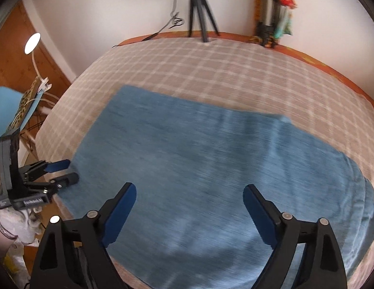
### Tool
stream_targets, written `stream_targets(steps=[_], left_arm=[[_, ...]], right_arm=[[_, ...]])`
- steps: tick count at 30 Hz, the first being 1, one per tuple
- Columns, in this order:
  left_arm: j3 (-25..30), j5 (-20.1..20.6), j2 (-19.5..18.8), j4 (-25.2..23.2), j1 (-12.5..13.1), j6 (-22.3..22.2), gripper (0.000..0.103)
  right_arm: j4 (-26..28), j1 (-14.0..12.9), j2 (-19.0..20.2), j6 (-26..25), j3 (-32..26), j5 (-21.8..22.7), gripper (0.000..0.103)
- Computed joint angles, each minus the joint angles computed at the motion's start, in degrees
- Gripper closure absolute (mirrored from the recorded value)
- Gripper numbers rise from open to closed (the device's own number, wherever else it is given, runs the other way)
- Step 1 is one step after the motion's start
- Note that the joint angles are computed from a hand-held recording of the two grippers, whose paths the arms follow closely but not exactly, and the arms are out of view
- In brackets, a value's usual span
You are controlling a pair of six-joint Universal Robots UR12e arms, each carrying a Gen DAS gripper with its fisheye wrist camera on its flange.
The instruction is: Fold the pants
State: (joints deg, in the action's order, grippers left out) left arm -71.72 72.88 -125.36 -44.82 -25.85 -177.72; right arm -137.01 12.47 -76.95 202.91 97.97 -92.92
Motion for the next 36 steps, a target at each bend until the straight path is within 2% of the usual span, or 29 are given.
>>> stream_targets(steps=[6, 15, 19, 27, 36], left_arm=[[0.6, -1.5, -0.3, -0.6, -0.2, 1.0, 0.076], [0.3, -2.6, -0.1, 0.2, -0.2, 3.1, 0.088], [0.1, -3.1, 0.1, 0.7, -0.2, 3.4, 0.091], [-0.5, -4.5, 0.8, 2.4, -0.2, 3.9, 0.092], [-0.6, -4.8, 1.1, 2.9, -0.7, 5.4, 0.092]], right_arm=[[2.2, 0.7, 2.9, -1.7, -4.6, 3.9, 0.022], [6.9, 2.1, 8.6, -4.8, -13.0, 6.6, 0.023], [9.4, 2.0, 11.3, -4.1, -16.5, 9.6, 0.026], [14.9, 2.2, 16.4, -2.9, -23.4, 12.2, 0.029], [22.9, 3.4, 21.7, -3.4, -31.8, 8.9, 0.031]])
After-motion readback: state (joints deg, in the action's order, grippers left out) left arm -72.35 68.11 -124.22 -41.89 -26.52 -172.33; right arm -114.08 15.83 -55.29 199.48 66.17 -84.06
